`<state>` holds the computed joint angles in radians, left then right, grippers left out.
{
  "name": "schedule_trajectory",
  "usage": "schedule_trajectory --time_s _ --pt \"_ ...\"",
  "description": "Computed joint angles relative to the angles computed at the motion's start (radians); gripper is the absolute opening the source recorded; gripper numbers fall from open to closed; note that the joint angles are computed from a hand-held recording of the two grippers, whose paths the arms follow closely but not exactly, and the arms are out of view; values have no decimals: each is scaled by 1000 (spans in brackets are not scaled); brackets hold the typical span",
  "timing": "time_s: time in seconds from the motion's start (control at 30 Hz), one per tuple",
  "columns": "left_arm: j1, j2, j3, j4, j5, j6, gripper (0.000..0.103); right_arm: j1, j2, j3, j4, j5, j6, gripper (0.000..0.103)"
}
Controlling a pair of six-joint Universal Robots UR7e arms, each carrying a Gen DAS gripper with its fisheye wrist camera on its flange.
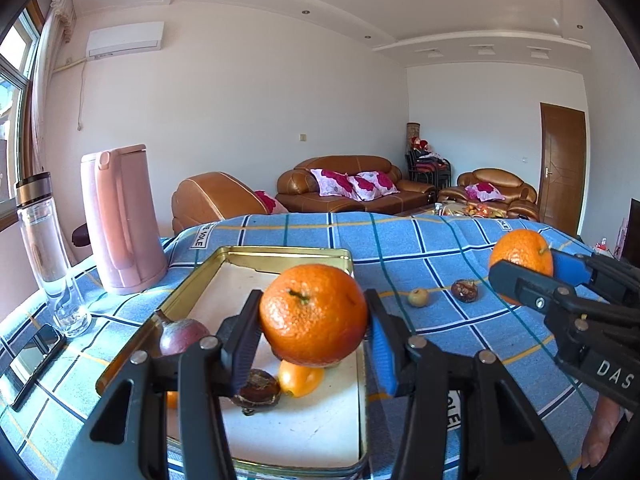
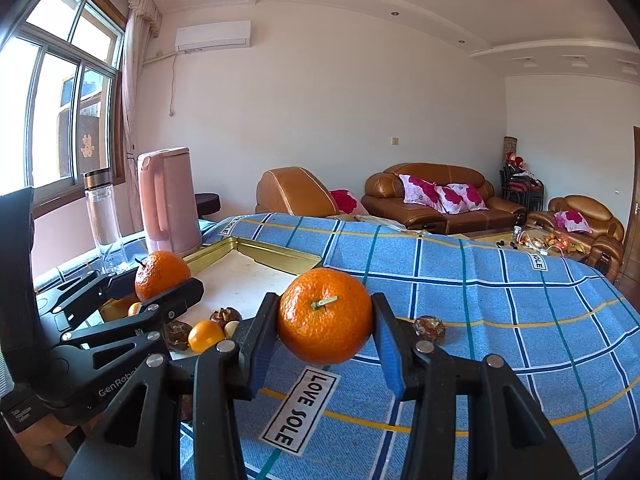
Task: Organize fruits
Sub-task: 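Carry both held oranges over the inside of the tin tray, then lower both oranges into the tray and open both tools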
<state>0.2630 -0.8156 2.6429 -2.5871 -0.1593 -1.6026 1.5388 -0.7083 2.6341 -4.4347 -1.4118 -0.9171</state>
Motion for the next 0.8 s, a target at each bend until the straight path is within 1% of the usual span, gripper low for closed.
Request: schedule_trajectory --time_s 0.17,0.23,0.33,0.53,0.8 --pt "-7 -69 4 190 -20 -138 51 32 15 -9 7 -21 -7 48" --pt "-7 -83 11 209 -24 -156 51 47 22 -15 10 -30 -3 48" --pt "-8 -110 11 280 -30 -204 51 66 30 -24 18 -42 -1 48" --pt "-14 -178 -4 512 -40 -353 51 96 42 -41 39 -57 0 48" --pt "-5 -236 -2 662 -57 -447 51 142 60 -72 80 -81 11 48"
